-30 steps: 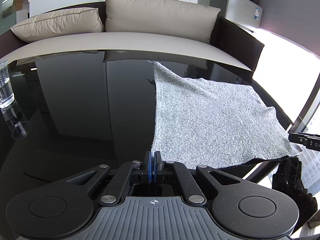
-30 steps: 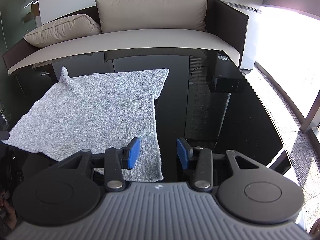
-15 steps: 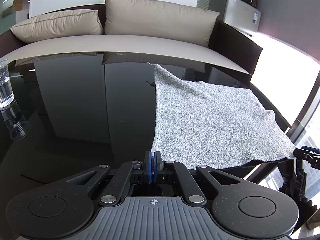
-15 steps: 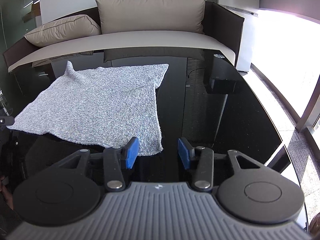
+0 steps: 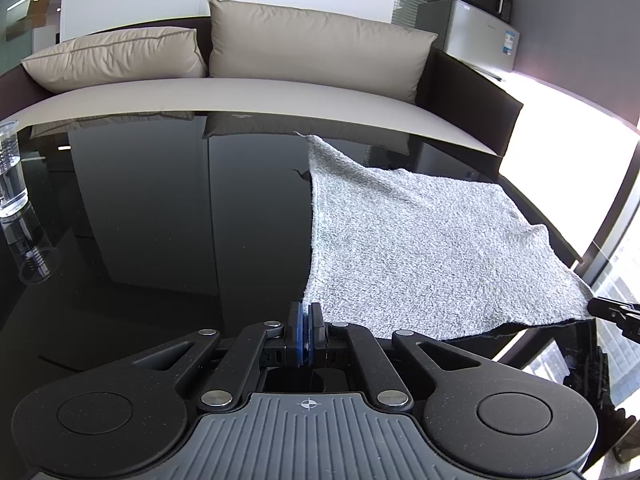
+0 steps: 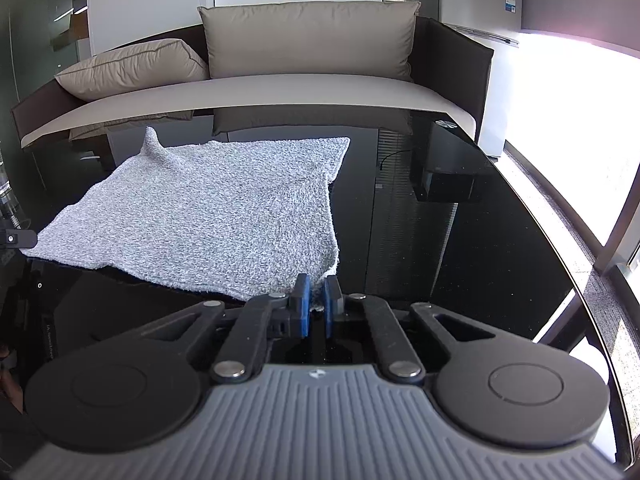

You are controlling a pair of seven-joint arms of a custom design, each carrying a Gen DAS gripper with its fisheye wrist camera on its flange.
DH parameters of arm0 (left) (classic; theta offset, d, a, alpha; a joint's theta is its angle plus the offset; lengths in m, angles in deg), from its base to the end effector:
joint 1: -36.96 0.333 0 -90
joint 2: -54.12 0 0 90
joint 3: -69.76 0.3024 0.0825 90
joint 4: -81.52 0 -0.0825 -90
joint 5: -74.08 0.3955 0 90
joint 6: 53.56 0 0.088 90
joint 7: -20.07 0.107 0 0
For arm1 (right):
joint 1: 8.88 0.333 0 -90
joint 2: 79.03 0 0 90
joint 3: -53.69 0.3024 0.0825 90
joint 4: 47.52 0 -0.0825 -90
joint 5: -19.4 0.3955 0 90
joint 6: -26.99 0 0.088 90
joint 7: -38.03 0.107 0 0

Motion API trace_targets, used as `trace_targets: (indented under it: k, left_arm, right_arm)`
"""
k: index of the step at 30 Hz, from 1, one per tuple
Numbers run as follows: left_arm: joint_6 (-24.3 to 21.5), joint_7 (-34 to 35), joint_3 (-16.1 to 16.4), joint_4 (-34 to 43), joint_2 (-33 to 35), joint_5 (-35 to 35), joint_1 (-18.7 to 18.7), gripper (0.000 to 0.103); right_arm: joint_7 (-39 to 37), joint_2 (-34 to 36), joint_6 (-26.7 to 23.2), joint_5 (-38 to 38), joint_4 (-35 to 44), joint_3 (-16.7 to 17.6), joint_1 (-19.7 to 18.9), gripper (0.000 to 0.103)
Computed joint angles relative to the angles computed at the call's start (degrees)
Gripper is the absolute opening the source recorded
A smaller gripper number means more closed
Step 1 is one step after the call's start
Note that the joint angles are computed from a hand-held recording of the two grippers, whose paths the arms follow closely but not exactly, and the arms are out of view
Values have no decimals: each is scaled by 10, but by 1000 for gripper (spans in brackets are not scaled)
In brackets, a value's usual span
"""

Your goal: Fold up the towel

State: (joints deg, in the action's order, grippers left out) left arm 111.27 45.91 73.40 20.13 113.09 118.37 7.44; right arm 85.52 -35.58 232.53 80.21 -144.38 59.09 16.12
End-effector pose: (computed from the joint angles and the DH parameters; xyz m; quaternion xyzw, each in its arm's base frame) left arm 0.7047 -0.4095 0.2595 -0.6207 0.6585 -0.3465 0.2469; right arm 0.6352 0.2330 0.2327 -0.6307 0.6269 -0.2995 0.3457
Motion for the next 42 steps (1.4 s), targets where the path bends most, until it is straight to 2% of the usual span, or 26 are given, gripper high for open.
trace_targets:
  k: [5,9,11,13,15,16,22,32,35,37,40,42]
  left_arm:
    - [18,-18,8,-19,-11,6,-2,1]
    - [39,-29,9,-38,-22,12,-1,4]
    - [36,-31,15,-44,-28,19,-7,11]
    - [35,-33,18,-48,-32,27,-12,27]
    - [35,-43,25,-52,-35,37,-18,39]
    - [34,-45,26,-52,-36,41,-19,41]
    - [45,-16,-9,-59,-36,23,3,42]
    - [41,-12,4,-51,-29,17,-9,40]
    - [40,-17,9,-51,-29,21,-12,32]
    - [41,-20,7,-55,-32,20,-9,19]
    - [36,-31,11,-58,-34,20,-11,9]
    - [31,-37,13,-59,-36,23,-12,6]
  right_arm:
    - [51,-7,29,-73,-26,35,-30,3]
    - [66,-12,29,-85,-35,32,-28,3]
    - [66,-12,24,-82,-35,27,-24,3]
    - [67,-13,19,-81,-34,23,-21,3]
    - [66,-13,16,-81,-33,20,-19,3]
    - [66,-13,14,-81,-32,19,-18,3]
    - [72,-16,13,-84,-37,18,-17,3]
    - [64,-14,4,-74,-31,7,-7,3]
    - [64,-14,4,-74,-30,8,-7,3]
    - [64,-13,5,-74,-29,8,-7,3]
    - [63,-12,4,-74,-28,8,-7,3]
    - [65,-12,5,-78,-28,11,-9,3]
